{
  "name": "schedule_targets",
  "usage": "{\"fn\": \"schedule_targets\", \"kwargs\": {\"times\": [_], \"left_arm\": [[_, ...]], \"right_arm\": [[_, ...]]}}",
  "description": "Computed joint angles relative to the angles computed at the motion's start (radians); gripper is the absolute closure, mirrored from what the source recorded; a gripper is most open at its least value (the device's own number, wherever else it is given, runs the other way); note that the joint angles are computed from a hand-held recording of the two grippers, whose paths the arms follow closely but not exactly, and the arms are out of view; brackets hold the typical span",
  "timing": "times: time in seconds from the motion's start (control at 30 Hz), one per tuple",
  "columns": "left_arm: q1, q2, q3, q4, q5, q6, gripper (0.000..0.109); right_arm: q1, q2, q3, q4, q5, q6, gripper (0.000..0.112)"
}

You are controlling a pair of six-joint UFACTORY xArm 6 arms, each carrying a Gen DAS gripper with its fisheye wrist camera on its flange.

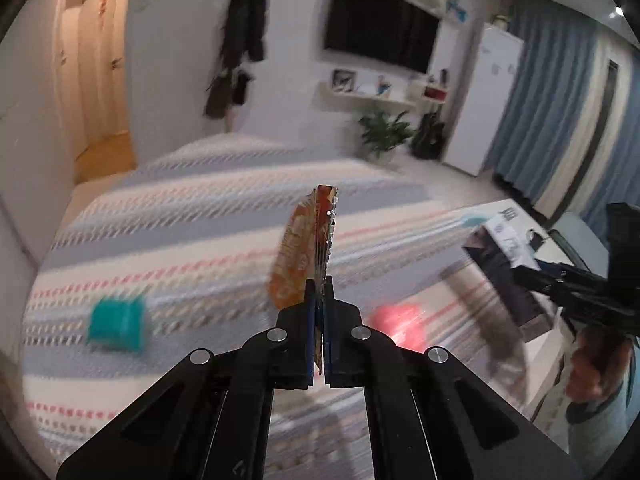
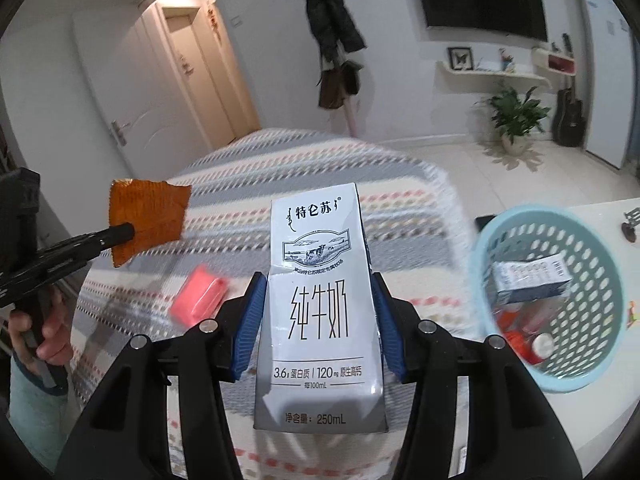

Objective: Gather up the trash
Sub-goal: 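Carry the snack bag and milk carton over the basket and open both tools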

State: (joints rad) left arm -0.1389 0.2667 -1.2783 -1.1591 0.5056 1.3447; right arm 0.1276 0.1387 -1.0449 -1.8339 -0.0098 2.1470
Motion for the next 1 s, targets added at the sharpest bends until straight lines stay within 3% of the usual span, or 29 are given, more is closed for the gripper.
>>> {"fn": "schedule_targets", "kwargs": {"times": [0.27, 0.5, 0.67, 0.8, 1.0], "left_arm": [[-0.161, -0.009, -0.051, -0.072, 0.013, 0.087, 0.108], [-0.306, 0.079, -0.167, 0.017, -0.009, -0.006, 0.108], [-0.371, 0.219, -0.315, 0.138, 0.055, -0.191, 0.108], [-0.413, 0.339, -0.43, 0.228, 0.09, -0.313, 0.108], [-0.449, 0.461, -0.549, 0.33, 0.148, -0.414, 0.107]], "right_arm": [[-0.077, -0.153, 0.092, -0.092, 0.078, 0.067, 0.063], [-0.211, -0.228, 0.164, -0.123, 0.102, 0.124, 0.063], [-0.303, -0.189, 0.181, -0.032, 0.101, 0.078, 0.063], [-0.351, -0.12, 0.188, 0.125, 0.107, -0.044, 0.063], [-0.399, -0.028, 0.181, 0.281, 0.096, -0.165, 0.063]]}}
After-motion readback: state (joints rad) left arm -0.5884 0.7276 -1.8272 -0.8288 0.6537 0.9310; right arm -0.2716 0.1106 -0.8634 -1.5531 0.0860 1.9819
